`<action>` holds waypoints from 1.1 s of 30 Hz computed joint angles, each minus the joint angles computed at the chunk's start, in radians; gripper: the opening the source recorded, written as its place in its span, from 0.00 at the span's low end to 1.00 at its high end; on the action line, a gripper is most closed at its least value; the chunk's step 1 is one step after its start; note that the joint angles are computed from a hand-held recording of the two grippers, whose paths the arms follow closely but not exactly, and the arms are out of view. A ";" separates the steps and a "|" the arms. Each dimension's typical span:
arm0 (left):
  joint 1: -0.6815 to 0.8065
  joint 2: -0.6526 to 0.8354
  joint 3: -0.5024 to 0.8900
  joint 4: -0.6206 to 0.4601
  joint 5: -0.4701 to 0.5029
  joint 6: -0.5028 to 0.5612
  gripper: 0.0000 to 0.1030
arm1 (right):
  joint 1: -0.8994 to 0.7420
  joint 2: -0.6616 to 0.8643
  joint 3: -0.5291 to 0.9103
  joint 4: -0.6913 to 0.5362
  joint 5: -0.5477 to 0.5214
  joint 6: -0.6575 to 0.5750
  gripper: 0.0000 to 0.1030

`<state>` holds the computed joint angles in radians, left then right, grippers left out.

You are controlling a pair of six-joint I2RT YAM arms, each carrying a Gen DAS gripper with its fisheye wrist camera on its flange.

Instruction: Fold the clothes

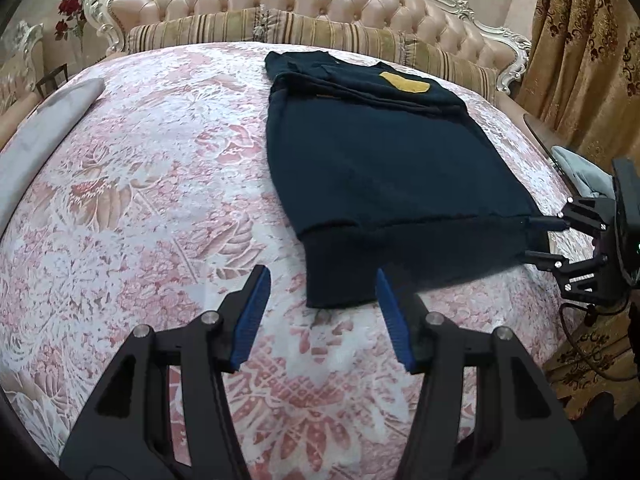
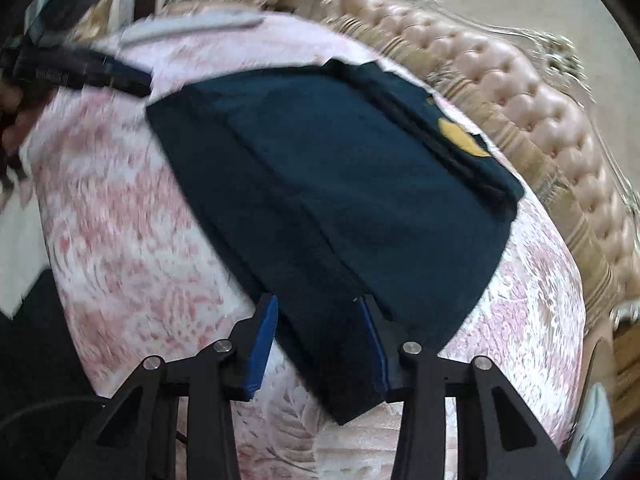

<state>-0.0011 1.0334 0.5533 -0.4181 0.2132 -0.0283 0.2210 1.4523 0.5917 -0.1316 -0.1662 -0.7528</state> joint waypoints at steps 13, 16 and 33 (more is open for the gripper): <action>-0.025 -0.046 0.006 -0.030 0.025 0.027 0.57 | -0.060 0.031 0.081 -0.094 -0.095 0.096 0.06; -0.070 -0.057 0.007 -0.049 0.023 0.057 0.57 | -0.084 0.013 0.090 -0.141 -0.140 0.135 0.06; -0.387 0.091 0.036 0.113 -0.051 0.056 0.57 | -0.173 -0.085 0.030 -0.184 -0.166 0.085 0.43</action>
<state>-0.3878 1.1248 0.5893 -0.3051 0.1622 0.0278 0.0479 1.3668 0.6216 -0.3155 -0.3324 -0.6682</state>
